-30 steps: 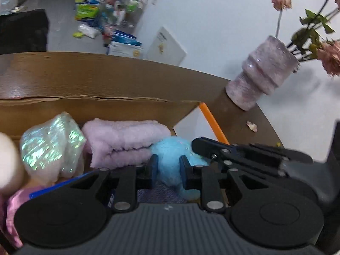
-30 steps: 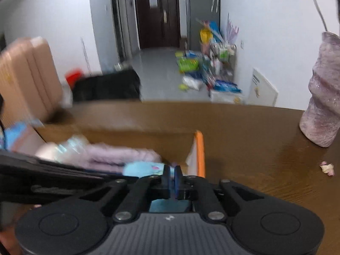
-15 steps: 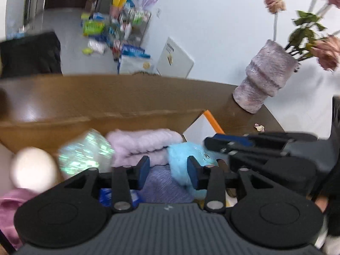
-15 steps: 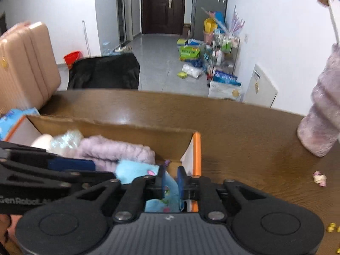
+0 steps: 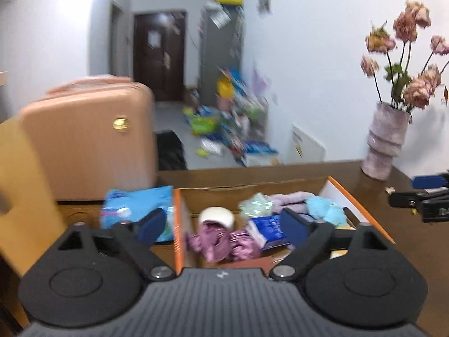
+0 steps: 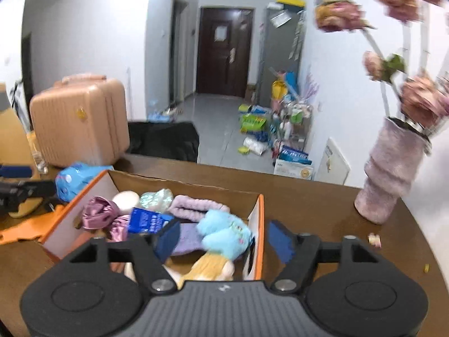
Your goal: Organize soft objects
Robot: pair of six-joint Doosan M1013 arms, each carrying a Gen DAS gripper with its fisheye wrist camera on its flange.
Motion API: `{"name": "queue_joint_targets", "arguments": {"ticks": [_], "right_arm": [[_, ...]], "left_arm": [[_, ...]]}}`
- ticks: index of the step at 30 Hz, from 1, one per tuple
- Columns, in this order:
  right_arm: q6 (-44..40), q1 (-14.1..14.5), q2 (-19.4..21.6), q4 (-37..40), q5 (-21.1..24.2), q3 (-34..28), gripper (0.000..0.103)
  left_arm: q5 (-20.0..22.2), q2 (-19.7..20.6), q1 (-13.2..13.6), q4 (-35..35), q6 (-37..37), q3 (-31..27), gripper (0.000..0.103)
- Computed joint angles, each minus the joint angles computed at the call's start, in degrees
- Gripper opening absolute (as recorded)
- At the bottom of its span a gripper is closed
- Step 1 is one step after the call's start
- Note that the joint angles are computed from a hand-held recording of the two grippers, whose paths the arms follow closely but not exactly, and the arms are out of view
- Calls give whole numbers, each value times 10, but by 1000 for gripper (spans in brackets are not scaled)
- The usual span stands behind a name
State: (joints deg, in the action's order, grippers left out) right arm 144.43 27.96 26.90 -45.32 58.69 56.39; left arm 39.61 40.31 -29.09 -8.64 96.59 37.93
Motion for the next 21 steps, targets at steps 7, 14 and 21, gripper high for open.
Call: {"name": "queue_joint_targets", "arguments": {"ticks": [7,14,21], "right_arm": [[215,56,-41,-205,-53,124,94],[333,88,-61,-261,-40,179,95],[367,152,-77,-286,43,222,96]], "left_arm": [[-162,-95,-1,-12,-1,202,102],[-234,-157,-9,-10,28,315,103],[-303,-254,-12,6,13,473,103]]}}
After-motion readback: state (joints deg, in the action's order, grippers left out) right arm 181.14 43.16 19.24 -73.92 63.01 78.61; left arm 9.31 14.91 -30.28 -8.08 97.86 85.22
